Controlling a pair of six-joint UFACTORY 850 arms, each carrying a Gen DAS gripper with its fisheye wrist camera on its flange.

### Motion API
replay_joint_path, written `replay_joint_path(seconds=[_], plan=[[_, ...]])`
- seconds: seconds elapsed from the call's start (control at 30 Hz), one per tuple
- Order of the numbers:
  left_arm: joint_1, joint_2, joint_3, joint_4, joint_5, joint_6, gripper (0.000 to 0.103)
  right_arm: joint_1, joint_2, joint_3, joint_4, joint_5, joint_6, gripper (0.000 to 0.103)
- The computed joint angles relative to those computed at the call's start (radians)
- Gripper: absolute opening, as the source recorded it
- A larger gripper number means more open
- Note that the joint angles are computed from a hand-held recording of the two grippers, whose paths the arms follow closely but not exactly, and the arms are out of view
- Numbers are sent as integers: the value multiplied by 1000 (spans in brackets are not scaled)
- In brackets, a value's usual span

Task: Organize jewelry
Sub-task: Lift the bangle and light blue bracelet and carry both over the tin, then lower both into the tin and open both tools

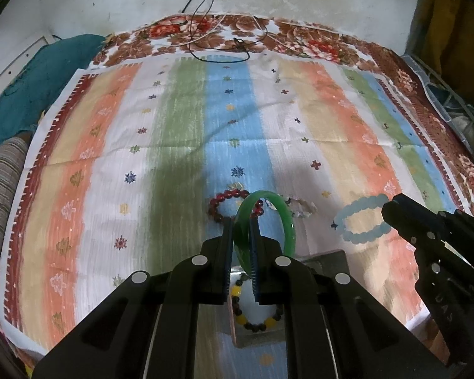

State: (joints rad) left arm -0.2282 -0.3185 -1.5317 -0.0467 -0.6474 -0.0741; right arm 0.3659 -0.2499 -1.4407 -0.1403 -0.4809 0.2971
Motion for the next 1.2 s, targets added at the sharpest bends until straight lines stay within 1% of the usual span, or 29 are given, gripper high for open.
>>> replay_joint_path(seconds=[0.23,0.73,0.9,1.2], plan=[[-12,53,55,11,34,-8,9,2,35,36,26,18,-18,12],[-21,121,134,-16,51,18,10,23,107,117,35,39,-36,12],[-24,130,146,-12,55,10,10,35,132,150,40,42,-45,12],[-35,181,214,21,68,-19,10,42,160,182,62,42,-68,12]])
